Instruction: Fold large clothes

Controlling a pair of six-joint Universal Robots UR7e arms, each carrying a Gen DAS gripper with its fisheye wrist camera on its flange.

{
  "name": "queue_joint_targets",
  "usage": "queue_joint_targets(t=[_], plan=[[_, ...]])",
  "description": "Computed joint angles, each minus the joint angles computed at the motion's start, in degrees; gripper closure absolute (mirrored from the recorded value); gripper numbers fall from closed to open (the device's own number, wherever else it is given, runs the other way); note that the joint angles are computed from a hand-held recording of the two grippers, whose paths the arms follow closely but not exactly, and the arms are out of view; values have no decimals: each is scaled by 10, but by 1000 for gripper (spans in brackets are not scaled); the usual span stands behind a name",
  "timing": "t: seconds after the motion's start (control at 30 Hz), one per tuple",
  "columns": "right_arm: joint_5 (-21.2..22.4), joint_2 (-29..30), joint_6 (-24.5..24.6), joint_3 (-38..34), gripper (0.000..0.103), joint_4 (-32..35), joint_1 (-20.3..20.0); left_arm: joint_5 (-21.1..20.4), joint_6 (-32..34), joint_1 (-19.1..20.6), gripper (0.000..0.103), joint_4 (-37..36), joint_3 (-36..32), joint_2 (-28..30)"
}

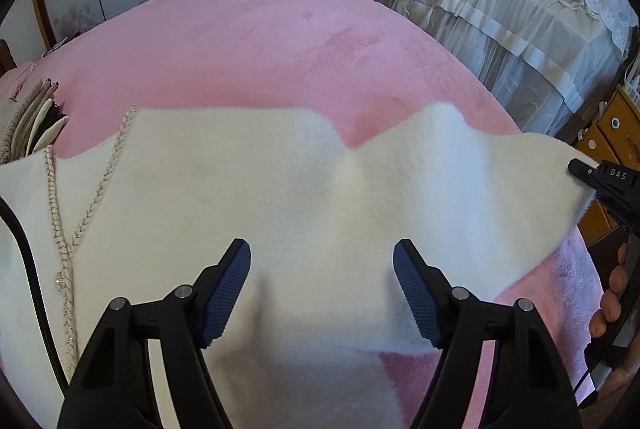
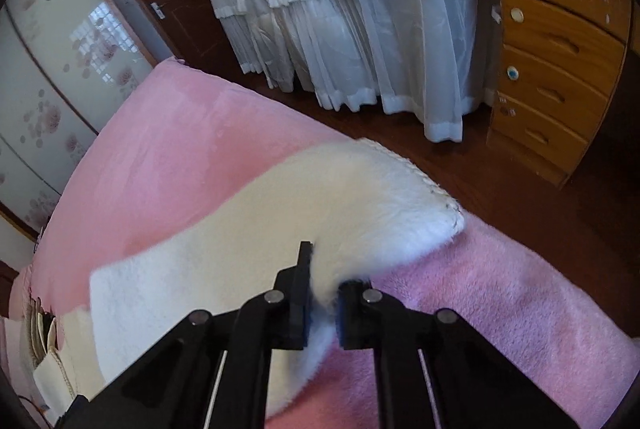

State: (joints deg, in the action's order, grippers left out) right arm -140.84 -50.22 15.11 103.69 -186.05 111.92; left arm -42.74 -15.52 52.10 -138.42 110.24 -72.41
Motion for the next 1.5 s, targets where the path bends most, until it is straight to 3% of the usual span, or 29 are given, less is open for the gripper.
queue_joint_targets(t=[0.2, 0.37, 0.53, 0.6, 0.67, 0.87, 1.2, 1.27, 1.33, 1.37, 1.5], plan=[[33, 60, -156, -83, 95, -16, 96, 12, 9, 8, 30, 24, 7, -87], [80, 136, -206, -160, 95, 53, 144, 20, 13, 38, 30, 45, 5, -148], [71, 222, -195, -207, 90, 149, 152, -8, 19, 84, 30, 61, 1, -170], [57, 242, -183, -206, 82, 186, 148, -35, 24, 100, 30, 67, 4, -171], [62, 247, -163, -196, 67, 213, 143, -72, 34, 115, 30, 68, 4, -170], [102, 189, -160, -109, 45, 132, 151, -205, 48, 148, 30, 67, -10, -145], [108, 109, -125, -20, 45, 101, 147, -328, 14, 201, 31, 10, -23, -73], [105, 103, -115, -9, 45, 105, 141, -335, 9, 204, 47, -10, -23, -61], [115, 97, -100, 2, 45, 114, 132, -344, -3, 205, 93, -7, -35, -44], [121, 94, -90, 7, 45, 120, 127, -347, -9, 204, 95, -2, -40, -39], [151, 95, -52, 12, 45, 145, 107, -275, 23, 155, 97, -20, -32, -51]])
